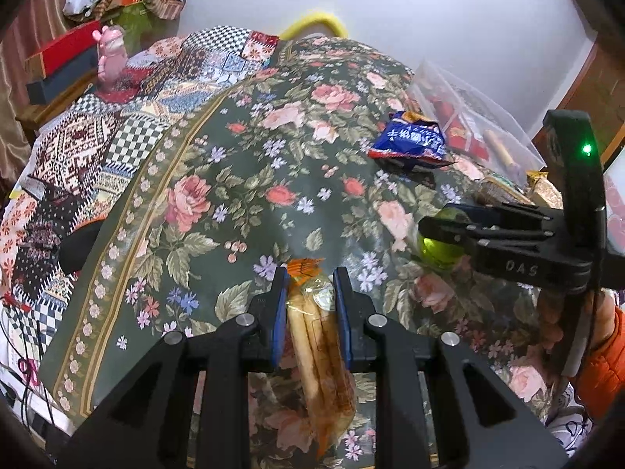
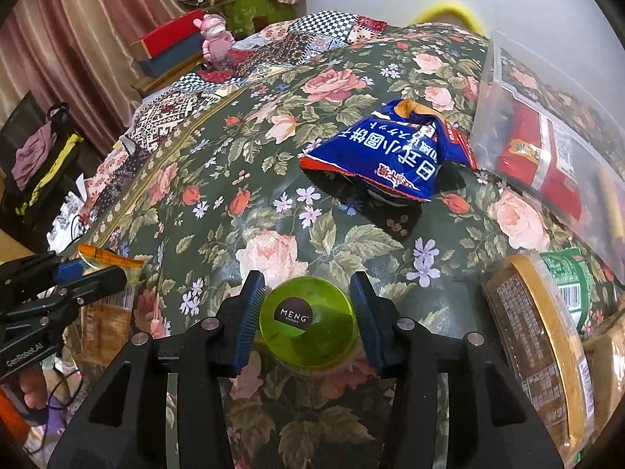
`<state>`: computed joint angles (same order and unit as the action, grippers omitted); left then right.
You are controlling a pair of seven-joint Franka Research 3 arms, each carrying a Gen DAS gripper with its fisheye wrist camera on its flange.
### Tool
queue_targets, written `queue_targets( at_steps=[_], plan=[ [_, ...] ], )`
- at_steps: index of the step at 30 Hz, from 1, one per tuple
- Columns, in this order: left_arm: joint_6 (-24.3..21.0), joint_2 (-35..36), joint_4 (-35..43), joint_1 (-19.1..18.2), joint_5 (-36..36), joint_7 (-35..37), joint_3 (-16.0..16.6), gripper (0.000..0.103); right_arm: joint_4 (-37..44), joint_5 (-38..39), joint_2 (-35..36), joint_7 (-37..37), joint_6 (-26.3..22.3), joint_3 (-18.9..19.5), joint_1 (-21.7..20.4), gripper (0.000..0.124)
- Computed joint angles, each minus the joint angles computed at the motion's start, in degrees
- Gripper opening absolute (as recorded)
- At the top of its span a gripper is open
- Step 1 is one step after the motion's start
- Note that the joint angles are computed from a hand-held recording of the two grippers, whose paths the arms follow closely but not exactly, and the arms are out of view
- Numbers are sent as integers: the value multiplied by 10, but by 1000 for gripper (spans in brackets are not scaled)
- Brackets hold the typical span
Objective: Organize snacks
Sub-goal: 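Carry the biscuit pack into the box with the left gripper while the right places the jar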
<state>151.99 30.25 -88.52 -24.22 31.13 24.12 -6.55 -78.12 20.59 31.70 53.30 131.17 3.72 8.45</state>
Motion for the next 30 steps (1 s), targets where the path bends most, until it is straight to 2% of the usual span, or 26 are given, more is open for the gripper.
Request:
queue_targets(
  at_steps=[9, 16, 20, 30],
  plan=[
    [-5, -2, 17, -9, 11, -3, 4, 22, -8, 8, -11, 7, -23, -1, -7, 44],
    [-16, 9, 62, -20, 30, 4, 8, 22, -43, 14, -33, 2, -7, -3, -7, 46],
    [-29, 25, 104, -28, 36, 16, 11, 22, -51, 40, -38, -15, -12, 4, -21, 46],
    [-86, 93, 246, -50, 25, 72, 16, 22, -76, 88, -73, -61, 23, 10, -35, 42]
  ],
)
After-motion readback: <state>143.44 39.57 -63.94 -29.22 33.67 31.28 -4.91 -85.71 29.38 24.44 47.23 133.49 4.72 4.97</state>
